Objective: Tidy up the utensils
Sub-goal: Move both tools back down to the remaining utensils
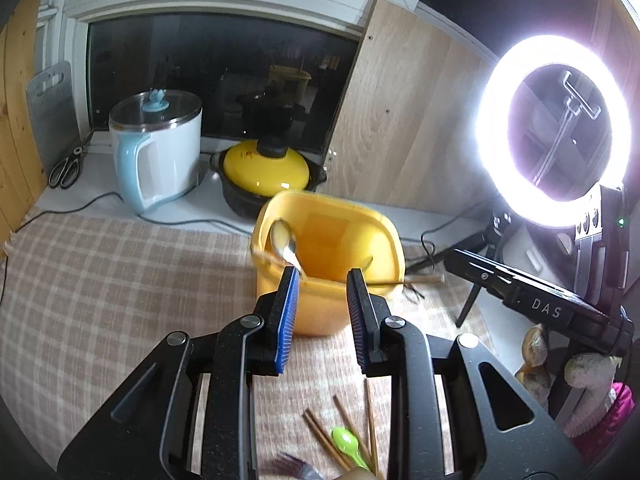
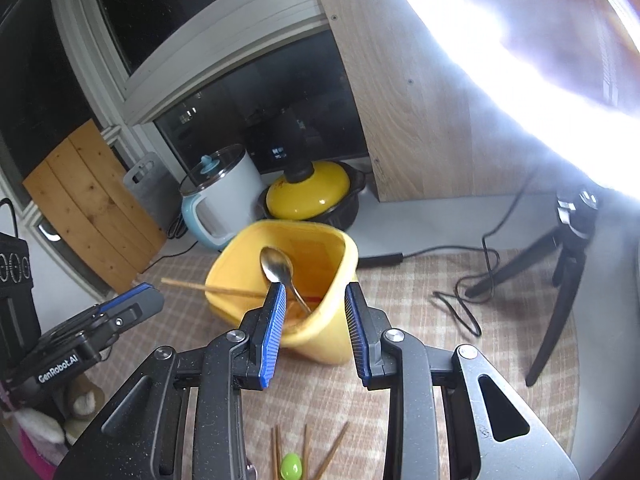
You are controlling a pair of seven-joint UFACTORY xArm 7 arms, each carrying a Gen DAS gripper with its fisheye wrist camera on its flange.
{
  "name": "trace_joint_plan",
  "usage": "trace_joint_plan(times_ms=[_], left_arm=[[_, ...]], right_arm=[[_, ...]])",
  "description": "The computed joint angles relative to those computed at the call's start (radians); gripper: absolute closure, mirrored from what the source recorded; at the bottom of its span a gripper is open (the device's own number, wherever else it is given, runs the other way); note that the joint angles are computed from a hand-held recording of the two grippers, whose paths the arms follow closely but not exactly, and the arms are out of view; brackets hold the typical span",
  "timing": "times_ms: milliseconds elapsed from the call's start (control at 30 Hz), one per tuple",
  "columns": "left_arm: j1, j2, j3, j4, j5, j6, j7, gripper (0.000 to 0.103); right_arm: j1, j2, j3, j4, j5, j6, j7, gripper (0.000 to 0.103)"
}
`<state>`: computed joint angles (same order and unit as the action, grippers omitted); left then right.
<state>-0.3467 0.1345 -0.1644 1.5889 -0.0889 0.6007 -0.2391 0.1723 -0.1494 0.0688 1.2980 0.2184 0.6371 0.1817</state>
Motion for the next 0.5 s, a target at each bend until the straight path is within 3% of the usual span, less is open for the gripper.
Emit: trace_joint_plan(times_ms=[500], left_arm=[[0.016, -0.168, 0.000, -0.280, -0.176, 0.073, 0.076, 0.079]], right_arm=[[0.009, -0.149, -0.040, -0.210, 0.123, 0.178, -0.076, 0.073]])
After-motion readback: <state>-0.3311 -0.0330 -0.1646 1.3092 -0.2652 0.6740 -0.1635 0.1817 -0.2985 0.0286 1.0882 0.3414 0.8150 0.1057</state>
